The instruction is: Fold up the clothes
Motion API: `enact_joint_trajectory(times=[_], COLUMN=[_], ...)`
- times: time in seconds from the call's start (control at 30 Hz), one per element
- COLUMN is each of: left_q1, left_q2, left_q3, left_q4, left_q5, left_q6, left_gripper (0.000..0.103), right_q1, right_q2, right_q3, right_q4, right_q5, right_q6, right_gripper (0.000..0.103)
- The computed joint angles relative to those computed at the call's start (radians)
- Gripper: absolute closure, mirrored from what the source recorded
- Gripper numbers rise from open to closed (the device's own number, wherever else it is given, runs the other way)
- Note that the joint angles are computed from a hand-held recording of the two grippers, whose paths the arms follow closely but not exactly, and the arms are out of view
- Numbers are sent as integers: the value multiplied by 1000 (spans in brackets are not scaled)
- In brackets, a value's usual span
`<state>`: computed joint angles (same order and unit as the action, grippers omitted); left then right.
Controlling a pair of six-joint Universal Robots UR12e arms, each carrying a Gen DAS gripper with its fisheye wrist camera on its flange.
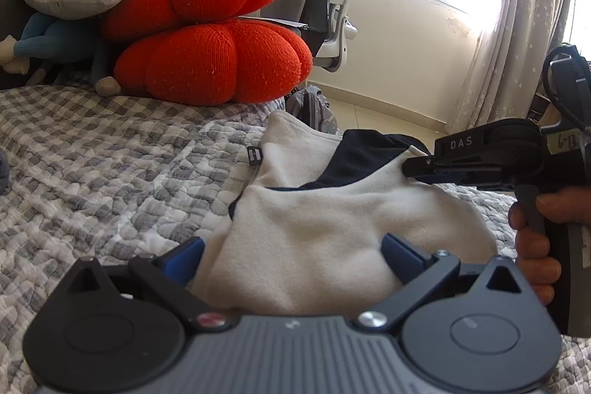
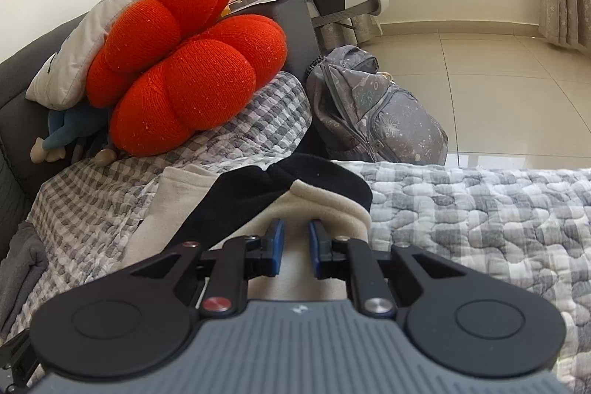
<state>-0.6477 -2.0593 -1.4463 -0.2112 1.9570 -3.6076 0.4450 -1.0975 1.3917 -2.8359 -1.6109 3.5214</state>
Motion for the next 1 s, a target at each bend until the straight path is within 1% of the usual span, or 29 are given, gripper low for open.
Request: enact_joint_trajectory(times=[0.13, 0.27, 0.37, 0.4, 0.43, 0.47, 0.5, 0.53, 0.63, 0.67, 0.7, 0.73, 0.8, 0.9, 1.0], left_q1=[1, 1, 2, 3, 3, 4, 5, 6, 10, 12, 13, 14, 13, 12, 12], left_q2=[1, 1, 3, 4, 4, 5, 6, 7, 10, 11, 12, 12, 12, 12, 11], left_q3=[-2, -1, -2, -3, -4, -5, -6, -7, -10, -11, -12, -11, -11, -9, -9], left_q4=[3, 1, 0, 0, 1, 1, 0, 0, -3, -5, -6, -7, -8, -9, -9], left_q5=[-4, -5, -8, -10, -12, -15, -19, -24, -41, -46, -51, -53, -51, -46, -44], left_q6=[-3, -3, -4, -4, -5, -6, -9, -12, -24, -28, -31, -33, -33, -30, -30], left_gripper=[0, 0, 0, 0, 0, 0, 0, 0, 0, 0, 0, 0, 0, 0, 0], right_q1=[-7, 11, 23, 24, 23, 23, 24, 26, 30, 28, 23, 17, 8, 6, 6], right_q2=[19, 42, 45, 37, 26, 12, -3, -16, -63, -78, -94, -112, -139, -161, -161], right_q3=[-24, -49, -59, -54, -40, -15, 12, 35, 107, 127, 151, 177, 230, 288, 308], right_q4=[6, 15, 34, 37, 21, -18, -61, -89, -129, -134, -136, -137, -174, -249, -290], right_q5=[-10, -76, -119, -115, -101, -92, -86, -88, -81, -68, -43, -7, 57, 116, 171], right_q6=[-40, -119, -144, -144, -131, -98, -59, -37, 17, 50, 107, 186, 302, 397, 454], right_gripper=[88, 88, 87, 83, 72, 64, 47, 38, 38, 38, 38, 38, 38, 38, 38])
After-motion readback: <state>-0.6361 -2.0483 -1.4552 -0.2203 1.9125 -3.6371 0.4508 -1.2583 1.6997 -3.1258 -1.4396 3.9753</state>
